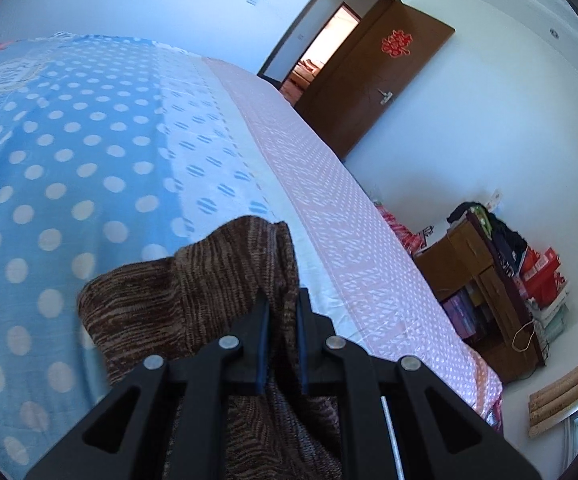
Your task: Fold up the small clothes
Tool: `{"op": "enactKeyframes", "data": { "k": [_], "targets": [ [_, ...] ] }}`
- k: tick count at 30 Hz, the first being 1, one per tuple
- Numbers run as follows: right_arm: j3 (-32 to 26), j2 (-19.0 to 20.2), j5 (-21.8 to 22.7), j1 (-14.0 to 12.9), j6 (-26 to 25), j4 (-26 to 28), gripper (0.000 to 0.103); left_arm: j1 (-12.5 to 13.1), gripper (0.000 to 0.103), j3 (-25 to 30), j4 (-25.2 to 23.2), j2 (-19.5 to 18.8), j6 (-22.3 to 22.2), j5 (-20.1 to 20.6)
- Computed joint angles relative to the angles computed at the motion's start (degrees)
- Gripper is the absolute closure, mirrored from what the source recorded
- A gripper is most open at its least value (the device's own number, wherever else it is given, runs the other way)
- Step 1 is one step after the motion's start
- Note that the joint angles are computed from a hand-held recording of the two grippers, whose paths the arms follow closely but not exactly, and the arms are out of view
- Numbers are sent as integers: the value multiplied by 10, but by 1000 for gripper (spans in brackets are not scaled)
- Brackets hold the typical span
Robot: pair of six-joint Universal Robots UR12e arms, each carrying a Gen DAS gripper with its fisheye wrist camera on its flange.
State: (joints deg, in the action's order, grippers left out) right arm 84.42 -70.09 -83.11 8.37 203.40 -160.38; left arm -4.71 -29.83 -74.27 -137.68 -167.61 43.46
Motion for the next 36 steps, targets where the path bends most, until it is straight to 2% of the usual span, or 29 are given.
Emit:
{"op": "enactKeyframes", "data": {
  "k": [2,11,18,21,22,23,24,26,27,28,29,31,32,33,36],
  "targets": [
    [9,-5,2,-5,10,1,93,-8,91,10,-19,-6,11,6],
    [69,-28,57,-44,121,-1,93,-43,91,32,-75,-27,44,68],
    [89,-38,60,-54,145,3,93,-58,90,6,-47,-17,58,108],
    [102,-49,59,-55,155,7,93,-66,87,1,-39,-14,70,141],
    [105,-52,58,-56,157,7,93,-65,85,-21,-23,0,79,144],
    [111,-57,57,-57,159,5,93,-65,82,-58,17,21,84,153],
    [117,-64,46,-57,161,4,93,-63,76,-84,48,34,92,160],
    [120,-79,-8,-50,150,22,91,-53,64,-172,142,83,110,161],
    [122,-84,-26,-48,142,24,91,-49,53,-200,174,98,114,167],
    [121,-89,-41,-47,133,25,91,-44,47,-234,210,116,117,181],
    [116,-90,-48,-47,122,30,91,-39,47,-256,233,126,117,186],
    [100,-86,-52,-48,99,38,85,-25,46,-296,249,146,116,196],
    [88,-80,-49,-50,86,40,73,-23,46,-300,246,146,113,210],
    [70,-70,-47,-51,70,44,68,-20,46,-312,246,151,109,225],
    [8,-32,-33,-51,5,67,65,-11,46,-334,227,158,95,246]
  ]
}}
